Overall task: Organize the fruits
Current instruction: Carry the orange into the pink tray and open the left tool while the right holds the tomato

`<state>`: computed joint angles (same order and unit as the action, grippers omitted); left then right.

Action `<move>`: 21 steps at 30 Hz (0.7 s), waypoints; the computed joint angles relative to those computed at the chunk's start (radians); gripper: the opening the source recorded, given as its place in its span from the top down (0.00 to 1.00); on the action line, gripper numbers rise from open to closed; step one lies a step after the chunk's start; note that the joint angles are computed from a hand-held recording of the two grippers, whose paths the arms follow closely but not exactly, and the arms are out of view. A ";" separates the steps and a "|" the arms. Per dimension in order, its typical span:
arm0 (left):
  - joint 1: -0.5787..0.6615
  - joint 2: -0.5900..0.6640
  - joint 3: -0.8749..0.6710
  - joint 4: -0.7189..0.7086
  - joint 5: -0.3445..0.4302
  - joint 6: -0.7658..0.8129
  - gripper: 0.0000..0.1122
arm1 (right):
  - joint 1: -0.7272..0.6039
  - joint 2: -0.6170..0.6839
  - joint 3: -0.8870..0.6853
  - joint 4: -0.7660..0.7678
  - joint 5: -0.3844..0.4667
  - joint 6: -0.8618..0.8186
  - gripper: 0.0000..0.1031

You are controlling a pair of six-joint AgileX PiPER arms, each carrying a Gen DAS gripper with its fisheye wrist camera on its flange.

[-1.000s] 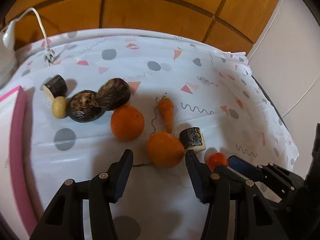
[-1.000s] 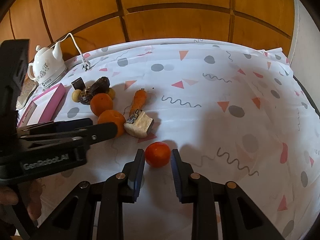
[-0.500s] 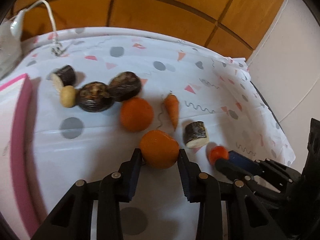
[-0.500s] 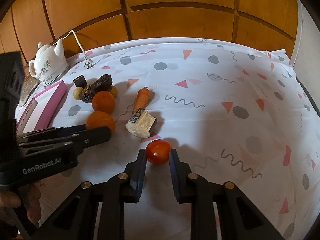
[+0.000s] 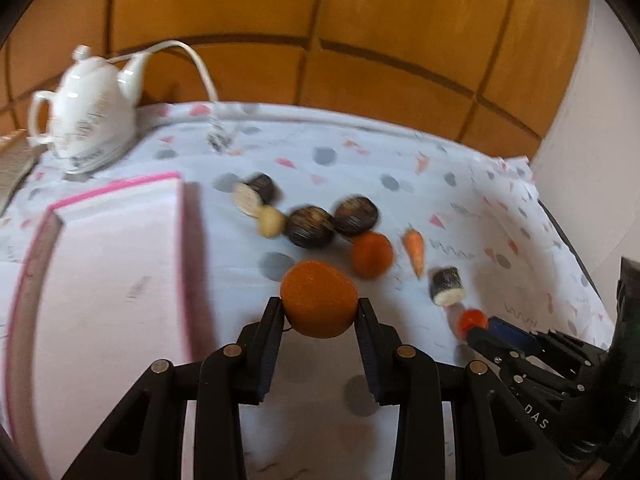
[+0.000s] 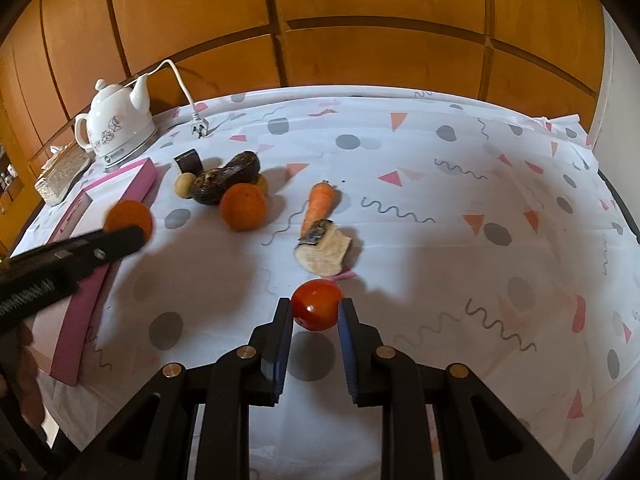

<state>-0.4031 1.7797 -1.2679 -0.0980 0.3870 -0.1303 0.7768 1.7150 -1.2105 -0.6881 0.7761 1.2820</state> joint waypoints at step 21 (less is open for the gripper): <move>0.356 -0.112 0.212 0.312 -0.048 -0.264 0.66 | 0.073 0.086 -0.134 0.000 0.046 -0.037 0.78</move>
<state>-0.0476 1.6673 -1.0563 0.2136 0.3388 -0.3943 0.8496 1.8008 -1.3443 -0.6886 0.8223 1.2448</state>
